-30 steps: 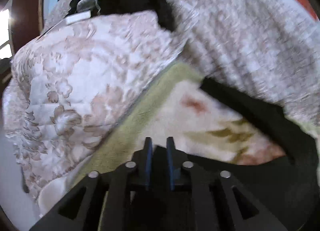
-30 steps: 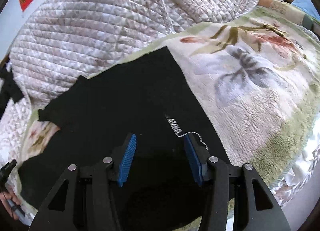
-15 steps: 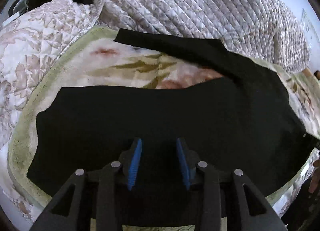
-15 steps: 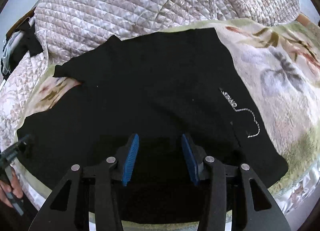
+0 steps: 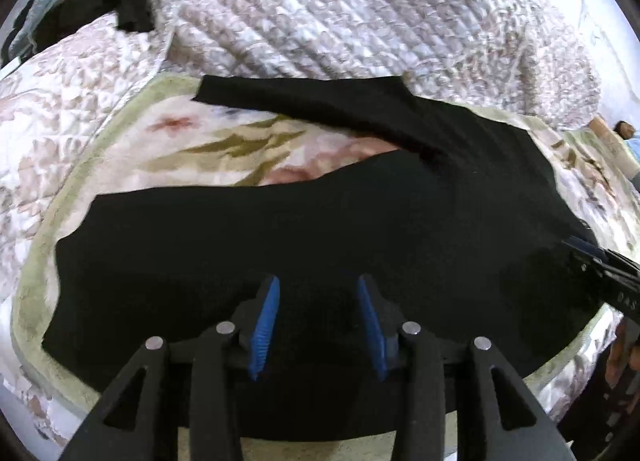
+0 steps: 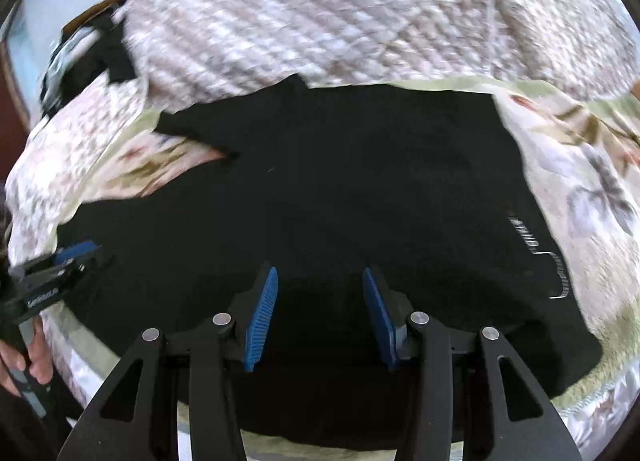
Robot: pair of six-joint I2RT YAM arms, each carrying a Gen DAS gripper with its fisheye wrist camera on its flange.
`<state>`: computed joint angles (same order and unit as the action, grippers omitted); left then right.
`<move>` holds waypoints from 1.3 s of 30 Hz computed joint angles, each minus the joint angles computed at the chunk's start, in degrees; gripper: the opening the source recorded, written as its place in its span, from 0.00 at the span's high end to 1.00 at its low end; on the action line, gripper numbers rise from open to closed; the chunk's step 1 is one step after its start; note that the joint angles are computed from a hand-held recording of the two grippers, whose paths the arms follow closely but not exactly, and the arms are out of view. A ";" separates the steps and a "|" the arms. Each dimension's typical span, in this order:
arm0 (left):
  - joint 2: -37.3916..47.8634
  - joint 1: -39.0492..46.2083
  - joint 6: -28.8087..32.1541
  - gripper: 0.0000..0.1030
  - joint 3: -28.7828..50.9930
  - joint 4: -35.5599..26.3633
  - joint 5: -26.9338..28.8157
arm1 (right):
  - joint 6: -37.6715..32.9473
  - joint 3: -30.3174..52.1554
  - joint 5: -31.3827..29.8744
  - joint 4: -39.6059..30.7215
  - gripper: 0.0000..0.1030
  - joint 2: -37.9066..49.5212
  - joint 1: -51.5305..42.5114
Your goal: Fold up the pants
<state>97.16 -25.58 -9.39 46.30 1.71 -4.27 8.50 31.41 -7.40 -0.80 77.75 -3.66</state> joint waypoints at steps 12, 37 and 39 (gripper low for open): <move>-9.12 21.40 -6.49 0.43 -10.57 2.07 -4.55 | 1.40 0.87 -2.38 -1.91 0.56 1.10 -0.85; -13.04 16.79 -6.48 0.62 -7.16 -4.99 -5.54 | 3.24 2.00 -2.97 -4.81 0.56 -0.10 -3.27; -11.61 14.56 -5.39 0.57 -5.28 -5.19 -4.13 | 2.91 2.70 -3.81 -5.64 0.56 -0.03 -3.29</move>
